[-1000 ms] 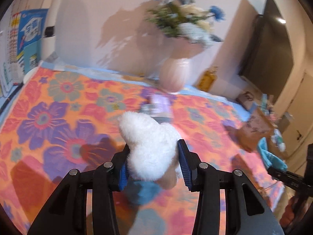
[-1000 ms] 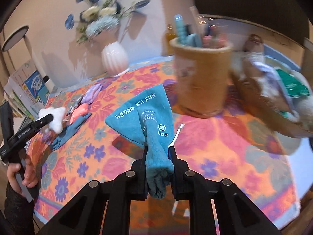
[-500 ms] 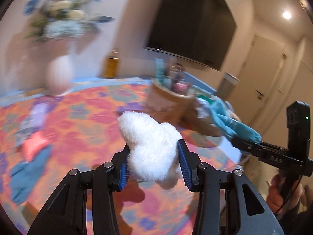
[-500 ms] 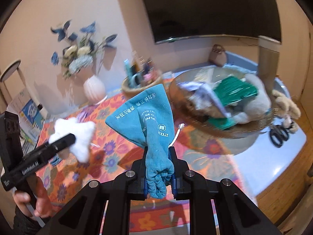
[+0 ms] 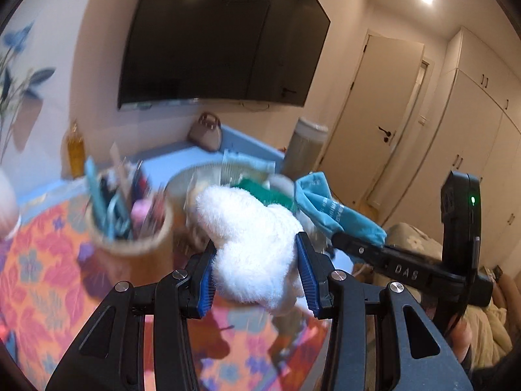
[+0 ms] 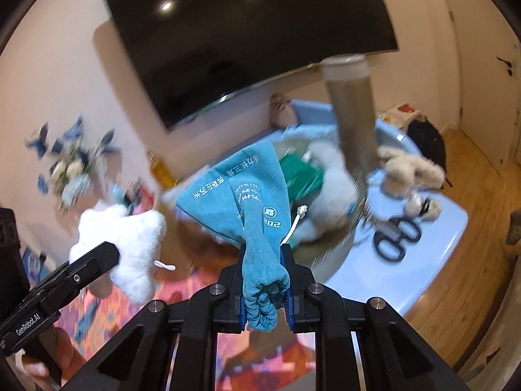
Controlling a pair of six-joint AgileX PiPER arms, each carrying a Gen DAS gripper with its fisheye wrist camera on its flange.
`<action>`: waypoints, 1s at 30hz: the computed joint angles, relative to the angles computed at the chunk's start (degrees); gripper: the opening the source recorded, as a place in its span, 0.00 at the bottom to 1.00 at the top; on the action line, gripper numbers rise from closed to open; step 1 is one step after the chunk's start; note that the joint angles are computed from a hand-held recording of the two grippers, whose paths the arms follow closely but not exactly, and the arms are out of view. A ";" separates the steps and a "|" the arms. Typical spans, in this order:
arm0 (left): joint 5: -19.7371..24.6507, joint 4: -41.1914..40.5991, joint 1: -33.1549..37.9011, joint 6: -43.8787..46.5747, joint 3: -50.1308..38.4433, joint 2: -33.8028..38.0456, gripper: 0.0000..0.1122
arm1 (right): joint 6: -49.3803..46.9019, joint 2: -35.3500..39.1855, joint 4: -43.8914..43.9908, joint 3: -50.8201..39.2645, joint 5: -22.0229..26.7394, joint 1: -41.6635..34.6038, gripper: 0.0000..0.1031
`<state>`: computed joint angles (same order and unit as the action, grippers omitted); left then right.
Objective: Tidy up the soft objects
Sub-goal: 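Carry plush and teal towel to the glass bowl and open both grippers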
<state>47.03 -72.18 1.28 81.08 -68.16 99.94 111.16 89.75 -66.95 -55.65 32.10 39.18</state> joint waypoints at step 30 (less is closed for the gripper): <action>-10.27 18.67 -12.10 -21.17 -19.15 13.28 0.75 | -39.34 9.95 35.93 -13.60 -16.70 -21.05 0.52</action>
<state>36.76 -53.51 -10.82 59.91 -87.31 113.22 71.81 99.70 -31.02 -69.25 15.40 18.14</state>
